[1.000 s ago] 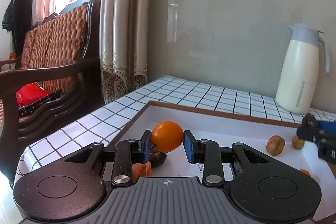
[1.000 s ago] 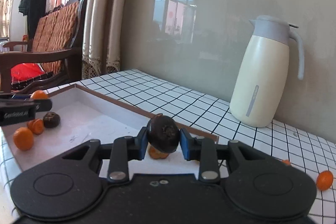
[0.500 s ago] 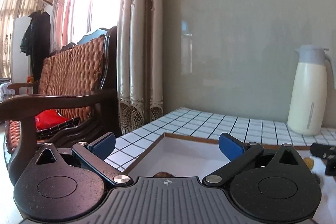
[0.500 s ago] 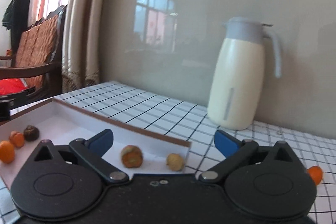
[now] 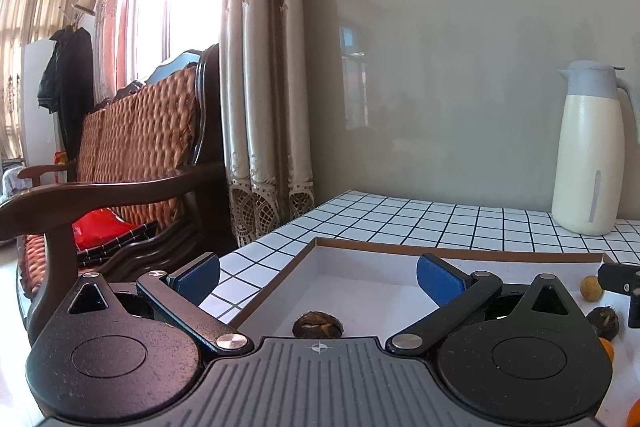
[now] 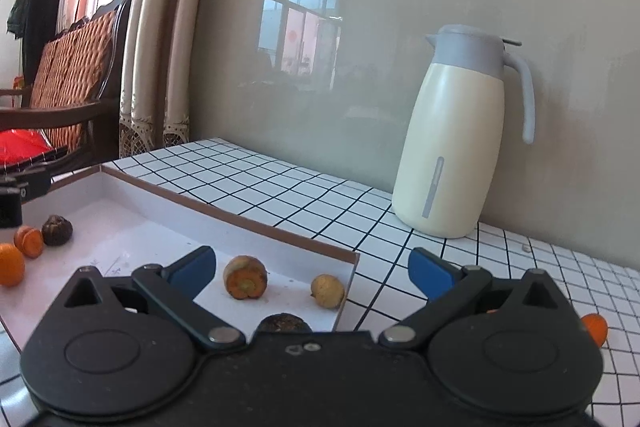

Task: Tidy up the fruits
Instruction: 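Move both grippers back toward the last oranges on the table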

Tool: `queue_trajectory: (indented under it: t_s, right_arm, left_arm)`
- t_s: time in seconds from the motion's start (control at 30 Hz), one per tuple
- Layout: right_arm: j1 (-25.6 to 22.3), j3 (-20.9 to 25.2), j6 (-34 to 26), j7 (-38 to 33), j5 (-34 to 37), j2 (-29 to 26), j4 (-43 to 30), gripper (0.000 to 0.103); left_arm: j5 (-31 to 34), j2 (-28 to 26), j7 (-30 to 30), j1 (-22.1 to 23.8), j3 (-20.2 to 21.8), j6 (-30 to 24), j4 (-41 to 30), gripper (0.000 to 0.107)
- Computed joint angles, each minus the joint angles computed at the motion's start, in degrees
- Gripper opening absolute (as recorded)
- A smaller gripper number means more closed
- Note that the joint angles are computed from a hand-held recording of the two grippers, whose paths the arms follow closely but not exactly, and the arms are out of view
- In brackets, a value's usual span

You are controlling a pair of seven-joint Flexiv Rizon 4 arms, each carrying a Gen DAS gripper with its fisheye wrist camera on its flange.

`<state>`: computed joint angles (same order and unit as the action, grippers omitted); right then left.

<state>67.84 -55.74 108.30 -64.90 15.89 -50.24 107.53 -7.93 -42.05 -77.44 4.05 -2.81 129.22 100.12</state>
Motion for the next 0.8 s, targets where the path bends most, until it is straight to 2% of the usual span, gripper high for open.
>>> queue_trajectory:
  t_s: [0.27,0.47,0.8]
  right_arm:
    - [0.1,0.4,0.0,0.3,0.1,1.9,1.5,0.097]
    - [2.9,-3.3,1.8,-0.4,2.6,0.2,3.8,0.097]
    - [4.0,-5.0,3.1,-2.8,5.4,1.5,7.6,0.097]
  left_arm:
    - [1.4,1.4,0.3,-0.2,0.0,0.4,1.6,0.103]
    - [3.7,2.5,0.5,-0.4,-0.6,1.0,3.1,0.103]
    - [3.9,3.1,1.5,-2.9,-1.0,1.2,3.7,0.103]
